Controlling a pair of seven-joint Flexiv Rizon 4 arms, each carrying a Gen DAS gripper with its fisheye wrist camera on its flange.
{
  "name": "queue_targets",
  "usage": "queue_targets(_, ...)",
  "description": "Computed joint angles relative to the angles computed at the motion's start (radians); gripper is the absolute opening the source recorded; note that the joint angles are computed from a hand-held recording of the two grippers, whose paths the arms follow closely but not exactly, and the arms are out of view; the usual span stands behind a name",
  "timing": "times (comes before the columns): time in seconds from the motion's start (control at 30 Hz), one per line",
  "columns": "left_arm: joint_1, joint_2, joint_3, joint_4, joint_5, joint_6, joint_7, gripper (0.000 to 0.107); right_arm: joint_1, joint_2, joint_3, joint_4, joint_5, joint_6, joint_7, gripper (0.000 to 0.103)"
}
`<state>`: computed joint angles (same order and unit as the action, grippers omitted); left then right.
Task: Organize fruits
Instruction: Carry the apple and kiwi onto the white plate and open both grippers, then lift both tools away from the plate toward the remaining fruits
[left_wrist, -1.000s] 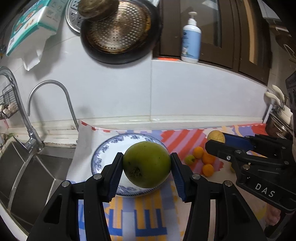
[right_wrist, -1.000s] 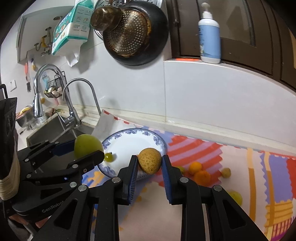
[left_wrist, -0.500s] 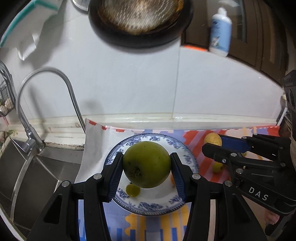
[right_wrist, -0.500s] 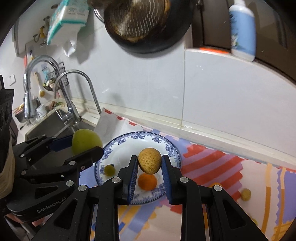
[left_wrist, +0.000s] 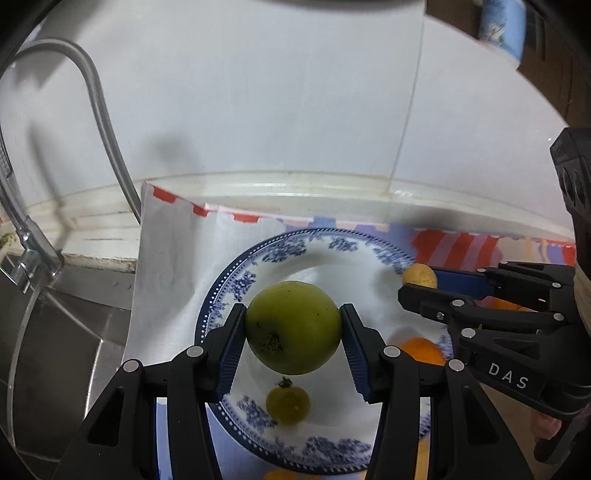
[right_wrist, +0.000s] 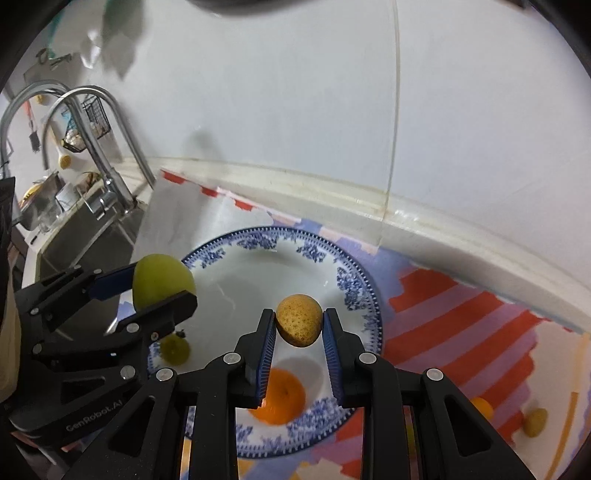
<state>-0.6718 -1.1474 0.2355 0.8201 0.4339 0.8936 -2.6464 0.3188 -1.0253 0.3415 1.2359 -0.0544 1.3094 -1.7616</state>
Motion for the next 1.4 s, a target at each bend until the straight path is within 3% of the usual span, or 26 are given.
queue_targets(0.3,0.048,-0.071,-0.044,-0.094,-0.062,-0.054,0.097,0.050,0.015,-0.065,-0.010,-0.115,0.015,-0.104,-0.007,0.027)
queue_targets(0.63,0.054,-0.095,-0.039,-0.117,-0.083,-0.047,0.119,0.050,0.025,-0.084,-0.021,-0.153,0.047,-0.135,-0.029,0.027)
queue_targets(0.77,0.036,-0.078,-0.017,-0.105,-0.065,-0.054,0.097,0.051,0.016,-0.075,-0.009,-0.146,0.067,-0.134,-0.042,0.033)
queue_targets(0.93,-0.004,-0.024,0.017,-0.053,-0.014,-0.059,0.029,0.053,0.015,-0.029,-0.025,-0.062,0.076,-0.048,-0.034,0.033)
queue_targets(1.17,-0.077,0.042,0.057,-0.015,0.091,-0.076,-0.064,0.059,-0.034,0.056,0.012,0.095,0.070,0.101,-0.012,0.033)
queue_targets(1.3,-0.121,0.071,0.073,-0.009,0.158,-0.102,-0.119,0.063,-0.047,0.125,0.000,0.221,0.047,0.225,0.015,0.034)
queue_targets(1.4,-0.145,0.090,0.070,-0.002,0.203,-0.107,-0.138,0.064,-0.057,0.180,-0.010,0.320,0.032,0.331,0.031,0.042)
